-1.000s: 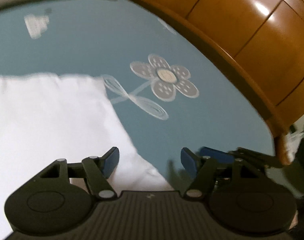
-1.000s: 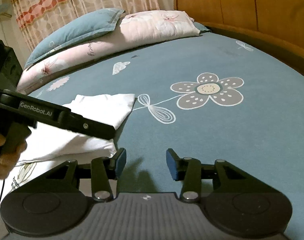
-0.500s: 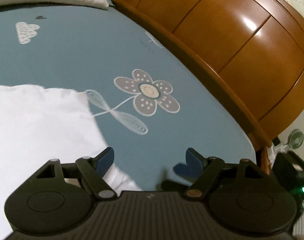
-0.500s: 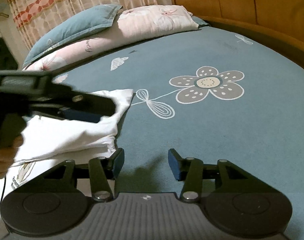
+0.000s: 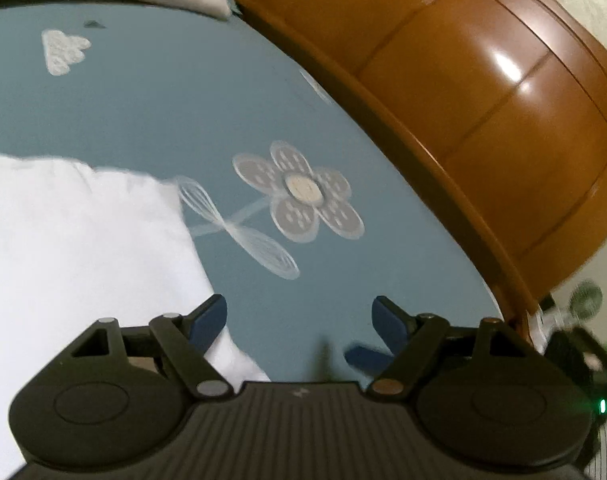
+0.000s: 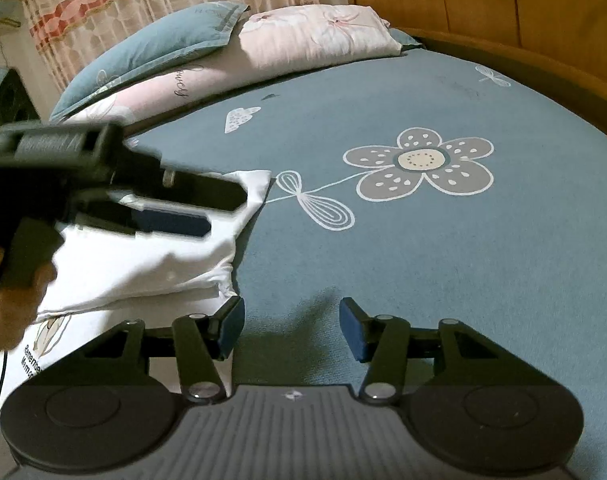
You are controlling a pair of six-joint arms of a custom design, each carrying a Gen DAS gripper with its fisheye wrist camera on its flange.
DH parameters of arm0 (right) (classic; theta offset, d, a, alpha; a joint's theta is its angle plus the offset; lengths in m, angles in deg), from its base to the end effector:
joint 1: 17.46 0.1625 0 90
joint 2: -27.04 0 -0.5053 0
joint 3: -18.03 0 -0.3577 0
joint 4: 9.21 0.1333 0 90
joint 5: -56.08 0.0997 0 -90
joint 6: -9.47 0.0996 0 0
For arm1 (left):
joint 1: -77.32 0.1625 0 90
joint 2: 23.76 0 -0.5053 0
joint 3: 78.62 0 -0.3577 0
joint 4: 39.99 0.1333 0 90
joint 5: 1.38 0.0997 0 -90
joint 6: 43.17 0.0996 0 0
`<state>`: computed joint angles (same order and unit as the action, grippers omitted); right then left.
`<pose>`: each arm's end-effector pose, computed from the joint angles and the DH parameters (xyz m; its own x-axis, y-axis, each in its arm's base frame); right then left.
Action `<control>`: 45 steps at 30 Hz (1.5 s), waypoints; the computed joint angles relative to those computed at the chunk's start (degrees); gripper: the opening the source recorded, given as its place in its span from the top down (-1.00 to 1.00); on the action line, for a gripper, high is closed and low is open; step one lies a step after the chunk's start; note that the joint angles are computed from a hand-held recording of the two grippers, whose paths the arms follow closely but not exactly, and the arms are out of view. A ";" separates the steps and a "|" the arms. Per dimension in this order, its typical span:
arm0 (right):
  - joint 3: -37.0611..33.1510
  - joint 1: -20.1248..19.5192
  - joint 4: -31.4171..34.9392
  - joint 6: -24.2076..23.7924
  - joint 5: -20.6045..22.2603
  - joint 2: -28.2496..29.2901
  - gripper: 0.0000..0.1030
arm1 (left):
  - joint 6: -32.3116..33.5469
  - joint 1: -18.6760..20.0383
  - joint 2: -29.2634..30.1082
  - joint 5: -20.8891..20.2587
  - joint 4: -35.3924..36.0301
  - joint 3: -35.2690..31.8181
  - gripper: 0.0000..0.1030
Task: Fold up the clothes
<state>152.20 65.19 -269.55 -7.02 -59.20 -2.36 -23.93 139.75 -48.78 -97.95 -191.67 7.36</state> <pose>0.0296 -0.4800 0.1182 -0.8272 0.3642 0.4278 -0.1897 0.5356 -0.8229 -0.2309 -0.7057 -0.0342 -0.6783 0.7274 0.1039 0.7269 0.6849 -0.0496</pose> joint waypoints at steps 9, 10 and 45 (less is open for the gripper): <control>0.25 -0.32 0.05 -0.28 0.08 0.14 -0.11 | -0.28 0.36 6.61 2.28 -1.35 -7.18 -0.54; 0.28 -0.39 0.08 -0.21 0.17 0.12 -0.12 | -0.30 0.32 7.50 2.87 -2.19 -8.17 -0.54; 0.59 -0.69 0.89 2.61 3.14 -0.59 -0.26 | -2.40 -1.25 0.51 16.97 -2.55 -6.16 -0.67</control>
